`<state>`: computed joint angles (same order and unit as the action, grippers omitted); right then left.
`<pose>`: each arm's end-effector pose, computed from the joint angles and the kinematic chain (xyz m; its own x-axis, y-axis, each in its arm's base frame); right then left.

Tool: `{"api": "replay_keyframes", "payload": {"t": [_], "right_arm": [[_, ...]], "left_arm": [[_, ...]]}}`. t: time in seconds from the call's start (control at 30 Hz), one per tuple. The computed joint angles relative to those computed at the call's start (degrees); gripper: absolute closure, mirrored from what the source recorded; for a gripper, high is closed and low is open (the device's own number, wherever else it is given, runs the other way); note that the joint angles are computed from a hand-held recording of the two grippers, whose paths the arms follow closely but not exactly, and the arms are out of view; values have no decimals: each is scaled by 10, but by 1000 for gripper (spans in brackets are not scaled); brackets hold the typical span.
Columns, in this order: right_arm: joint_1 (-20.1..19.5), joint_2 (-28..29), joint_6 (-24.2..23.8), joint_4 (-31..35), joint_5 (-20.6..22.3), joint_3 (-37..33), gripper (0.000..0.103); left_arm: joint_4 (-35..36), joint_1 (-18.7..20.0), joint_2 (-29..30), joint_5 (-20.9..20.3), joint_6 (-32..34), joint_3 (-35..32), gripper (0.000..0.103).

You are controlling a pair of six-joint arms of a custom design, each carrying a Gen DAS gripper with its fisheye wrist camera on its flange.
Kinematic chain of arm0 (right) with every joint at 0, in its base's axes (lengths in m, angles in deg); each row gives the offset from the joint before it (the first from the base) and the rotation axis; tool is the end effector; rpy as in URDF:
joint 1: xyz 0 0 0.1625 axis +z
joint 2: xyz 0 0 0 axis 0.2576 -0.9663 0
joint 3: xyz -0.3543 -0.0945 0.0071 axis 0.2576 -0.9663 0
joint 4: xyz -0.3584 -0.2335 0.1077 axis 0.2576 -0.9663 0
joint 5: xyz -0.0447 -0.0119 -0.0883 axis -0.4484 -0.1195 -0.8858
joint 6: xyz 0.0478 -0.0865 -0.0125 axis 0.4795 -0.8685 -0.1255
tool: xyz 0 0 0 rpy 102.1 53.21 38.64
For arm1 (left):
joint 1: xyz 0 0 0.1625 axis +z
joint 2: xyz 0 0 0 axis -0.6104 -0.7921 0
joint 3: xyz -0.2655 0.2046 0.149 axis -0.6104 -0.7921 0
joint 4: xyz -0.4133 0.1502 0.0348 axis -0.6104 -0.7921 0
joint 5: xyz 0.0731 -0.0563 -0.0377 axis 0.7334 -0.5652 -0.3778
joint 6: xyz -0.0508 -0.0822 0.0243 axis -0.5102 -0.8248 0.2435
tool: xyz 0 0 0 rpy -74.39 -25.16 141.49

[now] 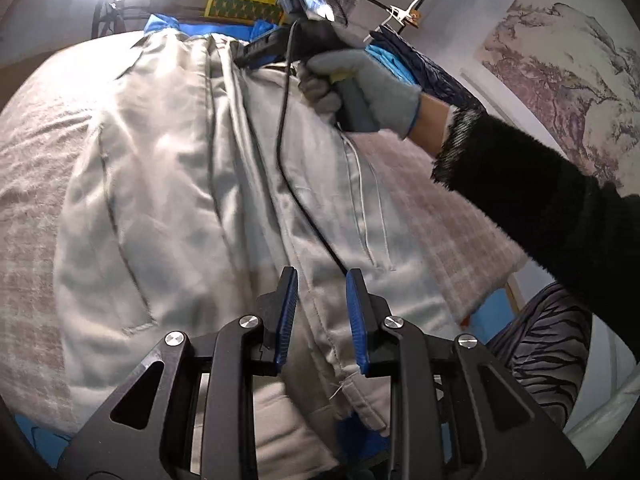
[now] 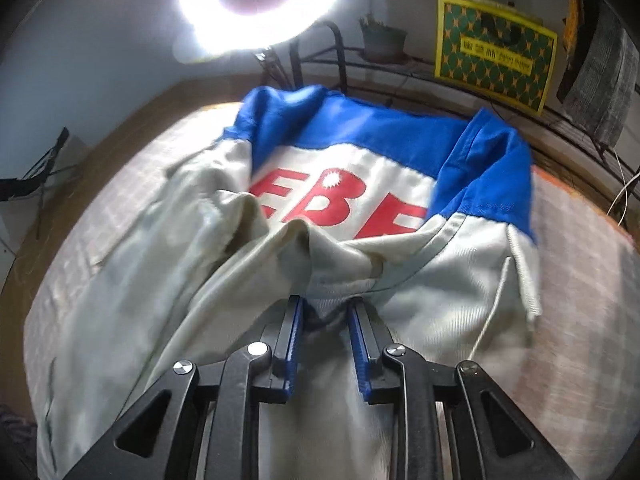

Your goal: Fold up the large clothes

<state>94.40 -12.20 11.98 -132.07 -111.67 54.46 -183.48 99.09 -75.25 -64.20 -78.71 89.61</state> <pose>0.3517 -0.7828 0.0290 -0.7372 -0.2169 0.6399 -0.5028 0.8088 -0.3052 -0.0927 -0.4877 0.3779 -0.8049 0.5565 -0.2058 0.5894 0.7901 -0.1686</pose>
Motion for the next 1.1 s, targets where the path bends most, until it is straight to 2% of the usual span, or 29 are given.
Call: {"api": "replay_keyframes", "payload": {"t": [0.03,0.1,0.2,0.33,0.47,0.63,0.7,0.83,0.93,1.03,1.1], "right_arm": [[1,7,-11,-23,-3,-2,79],[2,14,-12,-18,-8,-14,79],[6,-11,19,-8,-7,12,79],[21,-107,65,-77,24,153,74],[50,-234,114,-143,65,332,72],[104,-353,161,-189,72,510,71],[127,-376,178,-186,69,556,71],[173,-385,205,-178,58,627,71],[193,-366,220,-178,20,650,74],[182,-354,265,-185,29,673,77],[171,-344,276,-202,42,682,77]], "left_arm": [[-3,1,0,6,4,-1,80],[-5,7,3,6,1,-7,80],[-16,14,1,4,-5,-18,80],[-48,13,-20,19,8,-20,80],[-47,24,-38,24,9,-30,80],[-21,43,-51,35,-14,-41,80],[-1,55,-55,33,-31,-41,80],[31,60,-70,29,-38,-19,80],[54,40,-97,44,-13,15,80],[66,20,-121,58,8,52,80],[50,5,-135,83,26,82,80]]}}
